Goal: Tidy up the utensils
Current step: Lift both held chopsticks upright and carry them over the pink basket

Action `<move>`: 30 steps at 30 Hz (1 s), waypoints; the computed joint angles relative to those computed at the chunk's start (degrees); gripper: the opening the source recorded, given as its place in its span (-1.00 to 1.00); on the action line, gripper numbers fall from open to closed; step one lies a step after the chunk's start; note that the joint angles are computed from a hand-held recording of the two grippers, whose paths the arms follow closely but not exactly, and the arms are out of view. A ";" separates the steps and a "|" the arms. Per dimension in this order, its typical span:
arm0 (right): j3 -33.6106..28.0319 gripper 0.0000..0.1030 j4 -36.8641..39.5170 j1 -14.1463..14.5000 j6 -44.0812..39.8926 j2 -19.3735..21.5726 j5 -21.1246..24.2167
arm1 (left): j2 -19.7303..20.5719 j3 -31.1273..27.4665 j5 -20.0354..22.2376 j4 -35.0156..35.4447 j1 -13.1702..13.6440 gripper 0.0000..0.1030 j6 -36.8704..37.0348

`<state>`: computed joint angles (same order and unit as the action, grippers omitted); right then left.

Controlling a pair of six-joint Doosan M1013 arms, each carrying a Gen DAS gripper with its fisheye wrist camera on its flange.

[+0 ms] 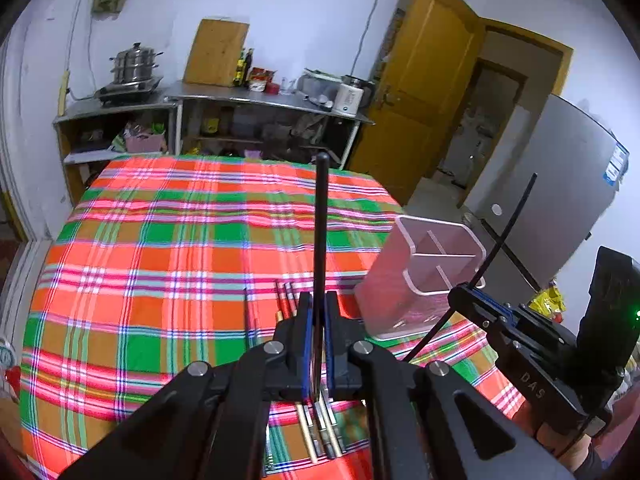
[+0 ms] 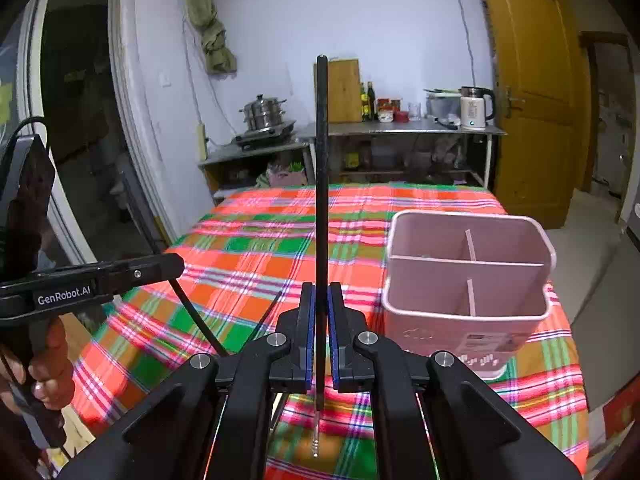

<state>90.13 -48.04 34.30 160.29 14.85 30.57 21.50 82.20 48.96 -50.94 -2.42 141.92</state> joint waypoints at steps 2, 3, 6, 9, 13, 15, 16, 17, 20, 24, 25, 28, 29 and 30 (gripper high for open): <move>0.38 -0.89 -1.59 0.01 2.18 -0.68 0.08 | -0.22 -0.35 0.57 -0.48 -0.33 -0.89 0.75; 0.55 -0.89 -2.32 -0.05 3.09 -0.96 0.08 | -0.27 -0.58 0.84 -0.71 -0.52 -0.89 1.14; 1.09 -0.89 -4.50 -0.30 5.65 -1.87 0.42 | -0.38 -1.30 1.85 -1.39 -1.19 -0.89 2.10; 1.49 -0.89 -6.82 -0.65 8.53 -2.73 0.94 | 0.02 -2.73 3.20 -1.89 -2.03 -0.89 2.01; 1.69 -0.89 -9.60 -1.18 11.64 -3.54 1.98 | 0.82 -5.09 5.16 -3.26 -3.10 -0.89 1.56; 1.59 -0.89 -10.83 -1.64 12.91 -3.89 2.54 | 1.10 -6.11 5.73 -4.20 -3.59 -0.89 1.31; 1.55 -0.89 -11.59 -1.80 13.60 -4.06 2.86 | 1.17 -6.63 5.97 -4.82 -3.81 -0.89 1.30; 1.55 -0.89 -12.16 -1.94 14.09 -4.23 3.12 | 1.25 -7.02 6.13 -5.38 -3.98 -0.89 1.20; 1.46 -0.89 -13.49 -2.57 15.45 -4.58 3.60 | 1.93 -8.66 6.50 -7.04 -4.52 -0.89 0.55; 1.38 -0.89 -15.02 -3.53 17.28 -4.68 3.75 | 2.94 -10.33 5.73 -7.73 -5.56 -0.89 0.31; 1.36 -0.89 -15.19 -3.79 17.58 -4.59 3.64 | 3.23 -10.61 5.33 -7.67 -5.88 -0.89 0.33; 1.11 -0.89 -14.38 -4.61 17.33 -4.05 3.13 | 4.13 -11.29 4.52 -6.44 -6.64 -0.89 -0.69; 1.21 -0.89 -14.25 -4.82 17.34 -3.90 2.86 | 4.30 -11.29 4.43 -6.21 -6.78 -0.89 -0.91; 1.15 -0.89 -13.85 -4.97 17.07 -3.63 2.82 | 4.49 -11.30 4.44 -5.90 -6.86 -0.89 -1.16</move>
<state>91.29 -61.89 29.33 177.36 11.22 33.39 25.99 70.90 53.40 -56.84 -9.28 140.77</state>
